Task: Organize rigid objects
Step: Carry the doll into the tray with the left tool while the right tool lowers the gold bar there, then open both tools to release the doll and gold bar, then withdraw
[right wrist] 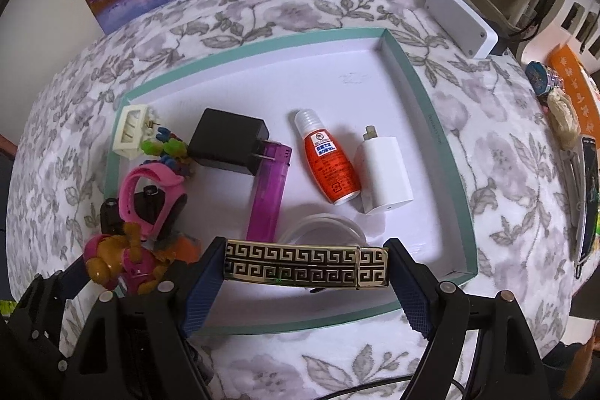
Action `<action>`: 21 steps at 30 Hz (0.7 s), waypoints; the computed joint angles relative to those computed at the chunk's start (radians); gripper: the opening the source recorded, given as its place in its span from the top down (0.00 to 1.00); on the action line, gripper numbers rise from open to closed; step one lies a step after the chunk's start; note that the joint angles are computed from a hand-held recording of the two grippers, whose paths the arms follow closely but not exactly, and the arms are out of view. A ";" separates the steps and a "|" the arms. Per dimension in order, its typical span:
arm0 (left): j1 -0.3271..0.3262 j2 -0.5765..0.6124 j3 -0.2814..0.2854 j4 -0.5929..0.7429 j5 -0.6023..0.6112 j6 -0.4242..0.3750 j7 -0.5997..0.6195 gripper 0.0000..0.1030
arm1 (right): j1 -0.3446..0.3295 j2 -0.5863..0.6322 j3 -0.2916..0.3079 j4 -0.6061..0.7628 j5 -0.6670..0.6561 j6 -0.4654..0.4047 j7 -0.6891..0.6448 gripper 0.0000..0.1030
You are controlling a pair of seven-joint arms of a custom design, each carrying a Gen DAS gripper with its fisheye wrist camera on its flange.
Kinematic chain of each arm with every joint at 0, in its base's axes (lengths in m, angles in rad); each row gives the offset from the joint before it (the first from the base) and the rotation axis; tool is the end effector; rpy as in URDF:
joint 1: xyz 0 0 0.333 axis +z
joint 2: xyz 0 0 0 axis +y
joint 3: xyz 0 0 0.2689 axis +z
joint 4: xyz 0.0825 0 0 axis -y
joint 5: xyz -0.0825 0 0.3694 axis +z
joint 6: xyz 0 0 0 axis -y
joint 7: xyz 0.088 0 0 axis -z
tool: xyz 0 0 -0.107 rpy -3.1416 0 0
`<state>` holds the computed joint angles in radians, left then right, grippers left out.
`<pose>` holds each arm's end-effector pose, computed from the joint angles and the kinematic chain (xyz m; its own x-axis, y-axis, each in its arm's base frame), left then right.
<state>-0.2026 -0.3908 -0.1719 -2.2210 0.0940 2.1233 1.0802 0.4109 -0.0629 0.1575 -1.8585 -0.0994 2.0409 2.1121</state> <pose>0.4351 -0.1731 0.5187 0.0824 -0.9966 -0.0060 -0.9449 -0.0762 -0.3183 0.4702 0.2958 0.5221 0.0663 -0.9973 -0.0321 -0.9640 -0.0558 -0.2601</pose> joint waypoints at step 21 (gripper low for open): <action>0.026 -0.030 -0.009 -0.007 0.081 0.009 -0.082 0.07 | -0.006 -0.037 0.008 -0.033 -0.057 0.054 0.070 0.00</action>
